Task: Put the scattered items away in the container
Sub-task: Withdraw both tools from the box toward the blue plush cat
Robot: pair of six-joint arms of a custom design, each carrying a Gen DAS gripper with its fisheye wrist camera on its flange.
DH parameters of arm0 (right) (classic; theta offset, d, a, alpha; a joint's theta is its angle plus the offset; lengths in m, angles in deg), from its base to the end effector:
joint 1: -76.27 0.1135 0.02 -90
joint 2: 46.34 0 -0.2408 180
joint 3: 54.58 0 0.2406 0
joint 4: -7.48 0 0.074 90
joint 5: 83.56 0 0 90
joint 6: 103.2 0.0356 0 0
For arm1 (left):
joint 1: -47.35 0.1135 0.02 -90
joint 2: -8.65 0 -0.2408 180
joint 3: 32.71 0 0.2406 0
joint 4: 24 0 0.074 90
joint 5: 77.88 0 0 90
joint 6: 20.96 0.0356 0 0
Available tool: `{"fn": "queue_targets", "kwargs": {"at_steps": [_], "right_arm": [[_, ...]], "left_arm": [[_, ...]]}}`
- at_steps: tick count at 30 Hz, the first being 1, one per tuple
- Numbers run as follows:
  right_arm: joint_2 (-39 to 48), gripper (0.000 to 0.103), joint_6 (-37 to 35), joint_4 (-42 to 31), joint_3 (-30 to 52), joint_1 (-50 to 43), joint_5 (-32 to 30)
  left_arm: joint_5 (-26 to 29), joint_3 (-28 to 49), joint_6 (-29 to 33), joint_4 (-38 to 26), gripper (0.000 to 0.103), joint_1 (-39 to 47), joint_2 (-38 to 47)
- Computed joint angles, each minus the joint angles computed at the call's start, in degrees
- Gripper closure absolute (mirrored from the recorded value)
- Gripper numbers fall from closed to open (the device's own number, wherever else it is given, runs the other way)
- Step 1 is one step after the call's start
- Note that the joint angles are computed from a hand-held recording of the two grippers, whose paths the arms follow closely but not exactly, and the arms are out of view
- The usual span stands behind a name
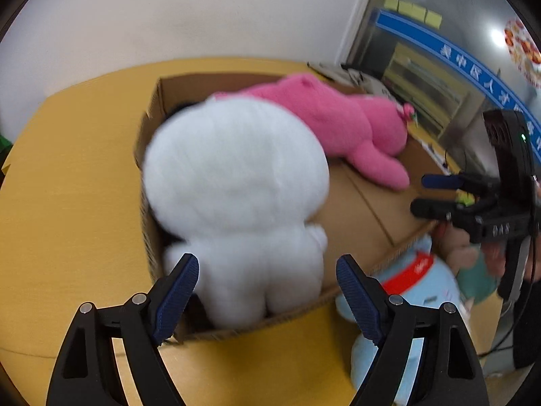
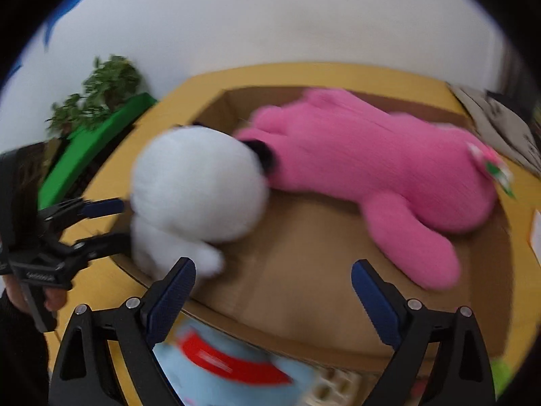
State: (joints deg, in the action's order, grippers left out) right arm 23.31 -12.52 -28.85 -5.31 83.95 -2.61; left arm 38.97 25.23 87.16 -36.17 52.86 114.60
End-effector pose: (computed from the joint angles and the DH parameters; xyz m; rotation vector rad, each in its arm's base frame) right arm 0.2190 0.0352 0.1642 -0.2169 2.5534 0.2580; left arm 0.2999 0.0128 0.0744 0.4336 2.4737 -0.4489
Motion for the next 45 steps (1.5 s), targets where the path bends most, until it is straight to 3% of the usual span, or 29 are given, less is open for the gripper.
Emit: {"fn": "queue_targets", "kwargs": {"at_steps": [2, 7, 13, 17, 19, 22, 25, 27, 29, 38, 45], "right_arm": [[1.9, 0.008, -1.2, -1.2, -1.4, -2.6, 0.9], [-0.3, 0.008, -0.8, 1.4, -5.9, -4.8, -1.3], [-8.9, 0.008, 2.2, 0.6, -9.9, -1.5, 3.0], [-28.4, 0.008, 1.4, -9.7, -11.8, -2.5, 2.1], [-38.2, 0.000, 0.1, -15.7, -11.9, -5.2, 0.8], [-47.3, 0.001, -3.7, -23.7, -9.9, -11.2, -3.1], [-54.6, 0.001, -4.3, -29.8, -8.9, -11.8, -2.7], [-57.7, 0.001, -5.8, -33.1, -7.7, -13.8, -3.6], [-59.2, 0.001, -8.9, -36.3, -6.0, -19.7, -8.7], [-64.0, 0.001, -12.1, -42.8, -3.5, -23.2, -12.0], [-66.0, 0.001, -2.3, -42.3, -4.5, -5.9, 1.8]], "left_arm": [[0.7, -2.9, -1.3, 3.6, 0.016, 0.6, -0.9], [2.3, -6.1, -0.5, 2.5, 0.016, 1.9, -3.4], [-2.0, -11.6, -7.0, 2.9, 0.011, 1.2, -12.4], [-2.6, -21.3, -13.9, 3.8, 0.000, 0.8, -31.4], [-3.4, -24.9, -17.1, 2.4, 0.000, -0.3, -40.6], [-4.3, -28.6, -21.8, -1.9, 0.000, -3.7, -53.0], [-7.4, -31.1, -25.8, -4.6, 0.000, -8.4, -60.4], [-9.9, -32.2, -28.2, -6.0, 0.000, -11.5, -63.5], [-10.9, -32.9, -29.6, -7.4, 0.000, -13.9, -66.1], [-15.7, -33.9, -33.0, -18.2, 0.000, -23.1, -80.1], [-16.7, -34.2, -32.9, -20.3, 0.000, -25.0, -82.0]]}}
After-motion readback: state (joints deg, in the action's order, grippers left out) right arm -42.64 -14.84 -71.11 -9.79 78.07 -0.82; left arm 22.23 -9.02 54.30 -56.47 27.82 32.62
